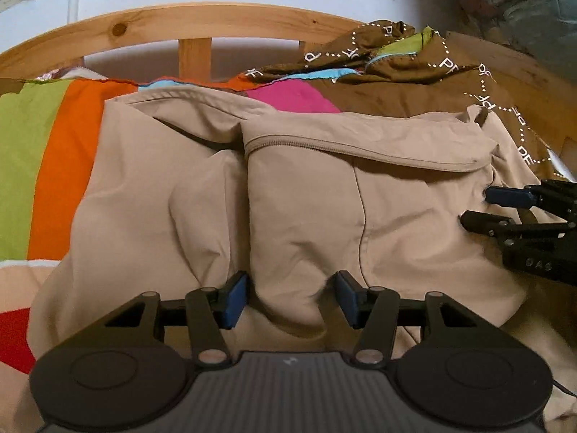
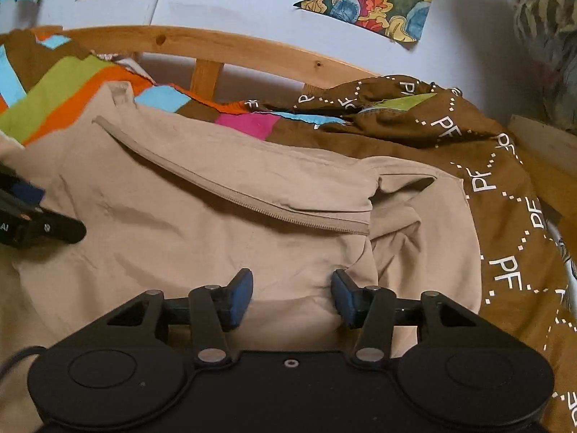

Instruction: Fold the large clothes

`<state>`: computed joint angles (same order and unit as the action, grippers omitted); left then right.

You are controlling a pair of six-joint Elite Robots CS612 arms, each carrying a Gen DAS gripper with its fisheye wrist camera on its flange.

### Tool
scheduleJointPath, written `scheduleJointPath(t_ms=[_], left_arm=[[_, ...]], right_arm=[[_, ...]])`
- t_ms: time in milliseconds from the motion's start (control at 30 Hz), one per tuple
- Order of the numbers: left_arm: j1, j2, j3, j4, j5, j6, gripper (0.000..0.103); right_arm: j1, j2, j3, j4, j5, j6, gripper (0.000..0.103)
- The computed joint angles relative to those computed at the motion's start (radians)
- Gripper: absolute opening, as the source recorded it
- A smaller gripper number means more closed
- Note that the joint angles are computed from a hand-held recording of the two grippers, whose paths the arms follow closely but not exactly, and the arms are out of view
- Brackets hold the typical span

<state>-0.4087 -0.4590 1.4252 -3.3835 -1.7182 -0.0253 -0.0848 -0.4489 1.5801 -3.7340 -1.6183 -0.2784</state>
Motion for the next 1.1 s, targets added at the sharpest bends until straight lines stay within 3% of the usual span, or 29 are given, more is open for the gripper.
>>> scheduleJointPath(t_ms=[167, 233, 367, 500, 700, 933, 1033, 1100], left_arm=[[0.026, -0.034, 0.054, -0.015, -0.052, -0.071, 0.084], [0.027, -0.053, 0.089, -0.04, -0.039, -0.064, 0.086], [0.031, -0.092, 0.164, -0.088, -0.037, -0.05, 0.097], [0.032, -0.138, 0.25, -0.129, -0.034, -0.045, 0.1], [0.039, -0.194, 0.415, -0.248, -0.06, -0.126, 0.102], [0.026, -0.232, 0.582, -0.395, -0.043, 0.002, 0.102], [0.013, -0.233, 0.618, -0.416, -0.045, 0.065, 0.102], [0.004, -0.233, 0.629, -0.389, -0.05, 0.098, 0.102]], right_arm=[[-0.014, -0.042, 0.044, 0.016, 0.053, 0.066, 0.057], [-0.02, -0.061, 0.081, -0.017, 0.078, 0.075, 0.07], [-0.026, -0.104, 0.164, -0.051, 0.125, 0.065, 0.073], [-0.028, -0.151, 0.26, -0.104, 0.135, 0.088, 0.081], [-0.02, -0.213, 0.41, -0.23, 0.119, 0.132, 0.096], [0.018, -0.252, 0.588, -0.289, 0.109, 0.296, 0.101], [0.045, -0.266, 0.638, -0.275, 0.099, 0.254, 0.102], [0.069, -0.279, 0.65, -0.228, 0.064, 0.153, 0.102]])
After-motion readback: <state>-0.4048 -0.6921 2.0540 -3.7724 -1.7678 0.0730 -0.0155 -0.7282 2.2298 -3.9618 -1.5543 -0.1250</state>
